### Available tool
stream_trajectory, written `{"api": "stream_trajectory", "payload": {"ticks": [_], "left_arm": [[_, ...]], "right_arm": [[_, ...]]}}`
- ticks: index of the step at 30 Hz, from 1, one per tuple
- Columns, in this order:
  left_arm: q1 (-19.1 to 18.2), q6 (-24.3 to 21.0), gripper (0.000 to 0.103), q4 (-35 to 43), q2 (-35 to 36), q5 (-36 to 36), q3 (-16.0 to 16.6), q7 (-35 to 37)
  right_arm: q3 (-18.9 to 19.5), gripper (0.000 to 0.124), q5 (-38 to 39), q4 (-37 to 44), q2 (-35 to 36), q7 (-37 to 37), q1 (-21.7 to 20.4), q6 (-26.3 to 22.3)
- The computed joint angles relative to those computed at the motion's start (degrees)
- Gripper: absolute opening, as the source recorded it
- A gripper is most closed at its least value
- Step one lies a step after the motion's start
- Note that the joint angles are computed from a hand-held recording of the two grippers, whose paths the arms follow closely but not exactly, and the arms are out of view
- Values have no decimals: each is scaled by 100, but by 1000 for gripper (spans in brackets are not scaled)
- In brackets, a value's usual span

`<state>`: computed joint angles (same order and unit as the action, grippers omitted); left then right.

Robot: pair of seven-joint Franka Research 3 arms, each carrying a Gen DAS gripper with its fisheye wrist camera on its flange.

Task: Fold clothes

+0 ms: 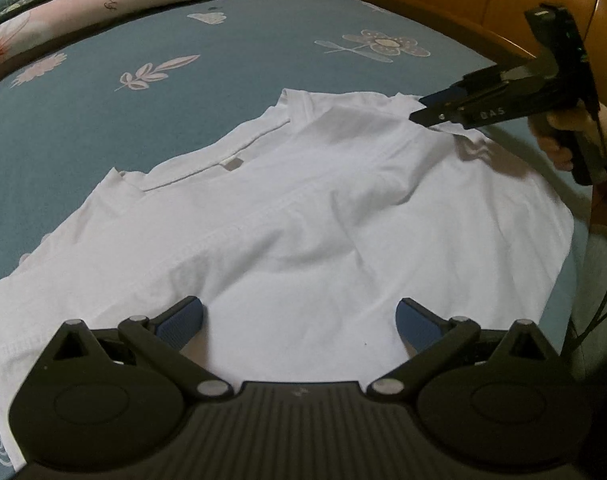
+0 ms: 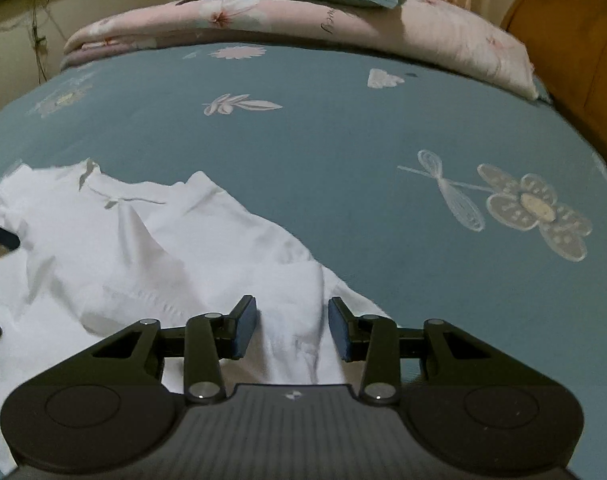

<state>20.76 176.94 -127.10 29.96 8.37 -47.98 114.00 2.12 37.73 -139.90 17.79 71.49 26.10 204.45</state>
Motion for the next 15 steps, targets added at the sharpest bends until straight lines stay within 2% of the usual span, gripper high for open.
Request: {"api": "stream_trajectory", "payload": {"ticks": [1, 2, 3, 4, 6, 7, 9, 11, 12, 13, 15], "left_arm": [[-7, -15, 102, -9, -26, 8, 8, -2], [-15, -31, 102, -17, -51, 9, 16, -1], [-22, -56, 102, -17, -74, -3, 21, -3], [-31, -96, 102, -13, -104, -30, 23, -11], [-56, -141, 102, -14, -170, -108, 33, -10], [-72, -147, 102, -17, -202, -150, 42, -4], [-153, -159, 102, -16, -276, -220, 112, -12], [-346, -149, 102, -30, -431, -294, 307, -97], [-342, -103, 102, -63, -495, -347, 302, -81], [-240, -67, 102, -104, -543, -413, 199, -30], [154, 21, 102, -201, -571, -545, -195, 122]], "right_arm": [[122, 15, -201, -24, 20, 187, -163, 56], [145, 8, -289, -92, -26, 221, -191, 126], [160, 8, -381, -168, -78, 250, -213, 199], [123, 8, -358, -222, -132, 205, -153, 252], [-125, 8, 629, -203, -204, -564, 336, 418], [-146, 8, 788, -206, -251, -630, 364, 380], [-13, 9, 628, -303, -315, -313, 139, 323], [-192, 21, 1414, -71, -218, -884, 448, 229], [-243, 24, 1792, 35, -179, -1161, 577, 264], [-283, 24, 2091, 126, -139, -1377, 676, 315], [8, 30, 1783, -25, -264, -1069, 476, 640]]}}
